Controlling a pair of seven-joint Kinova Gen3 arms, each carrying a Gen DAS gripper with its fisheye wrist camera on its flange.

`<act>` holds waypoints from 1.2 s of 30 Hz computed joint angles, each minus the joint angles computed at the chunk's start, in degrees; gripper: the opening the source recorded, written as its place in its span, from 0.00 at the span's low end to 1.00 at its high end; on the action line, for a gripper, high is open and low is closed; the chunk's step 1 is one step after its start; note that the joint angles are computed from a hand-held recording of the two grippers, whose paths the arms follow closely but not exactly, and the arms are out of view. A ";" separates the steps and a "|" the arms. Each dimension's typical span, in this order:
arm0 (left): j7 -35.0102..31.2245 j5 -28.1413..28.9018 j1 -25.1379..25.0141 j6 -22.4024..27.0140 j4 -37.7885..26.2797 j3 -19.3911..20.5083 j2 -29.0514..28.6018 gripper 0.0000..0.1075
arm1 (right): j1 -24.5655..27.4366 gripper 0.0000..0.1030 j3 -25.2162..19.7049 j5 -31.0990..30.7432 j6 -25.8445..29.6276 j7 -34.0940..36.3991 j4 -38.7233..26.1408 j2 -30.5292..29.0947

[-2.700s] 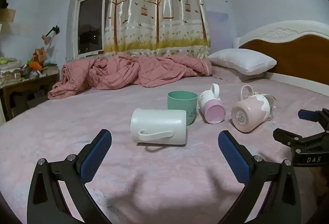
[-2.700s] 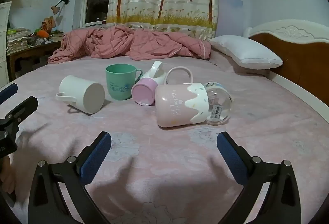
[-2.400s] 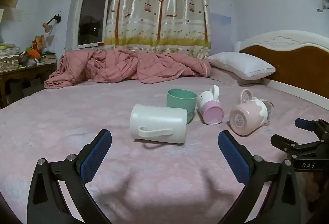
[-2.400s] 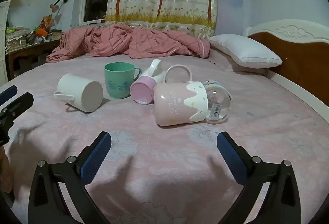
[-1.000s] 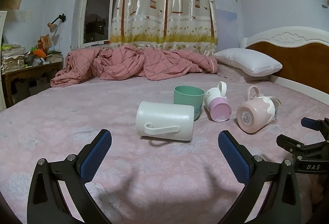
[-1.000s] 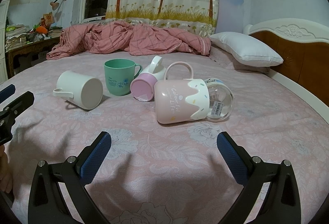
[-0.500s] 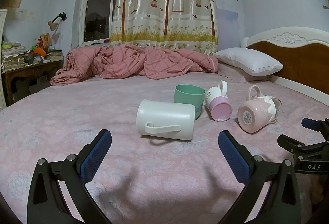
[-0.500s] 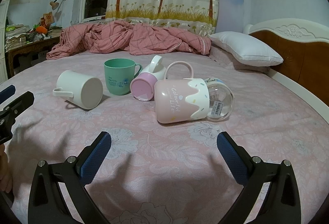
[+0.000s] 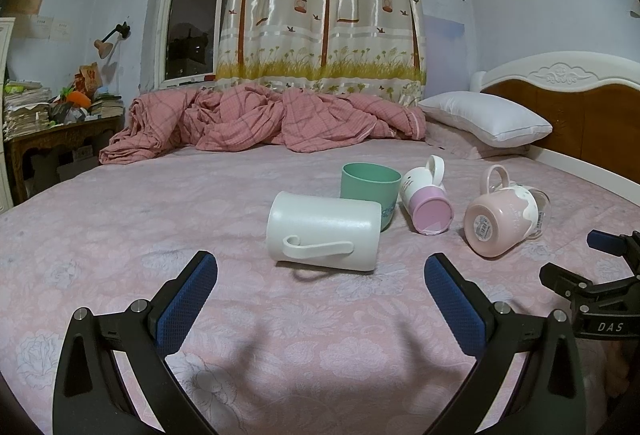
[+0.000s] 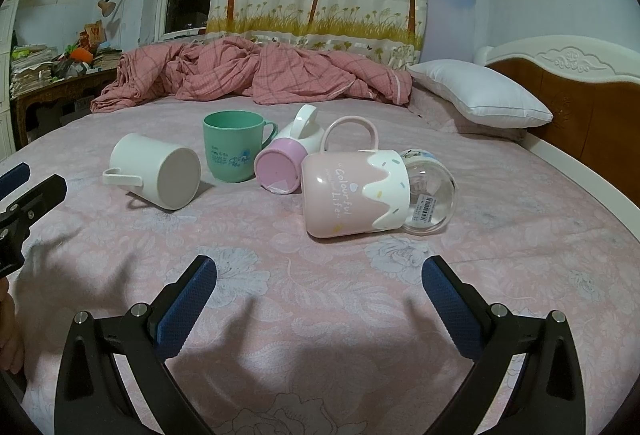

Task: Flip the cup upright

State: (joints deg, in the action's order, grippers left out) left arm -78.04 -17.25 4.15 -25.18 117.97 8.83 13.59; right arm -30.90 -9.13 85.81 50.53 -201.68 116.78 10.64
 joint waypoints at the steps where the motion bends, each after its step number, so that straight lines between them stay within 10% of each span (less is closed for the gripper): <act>1: 0.08 -0.08 -0.05 -0.04 0.02 0.03 0.00 0.96 | -0.02 1.00 -0.03 -0.16 0.07 0.21 -0.10 -0.06; 36: 1.75 -1.84 -1.13 0.02 0.28 0.20 -0.15 0.96 | -0.02 1.00 0.07 -0.47 -0.07 0.63 -0.29 0.01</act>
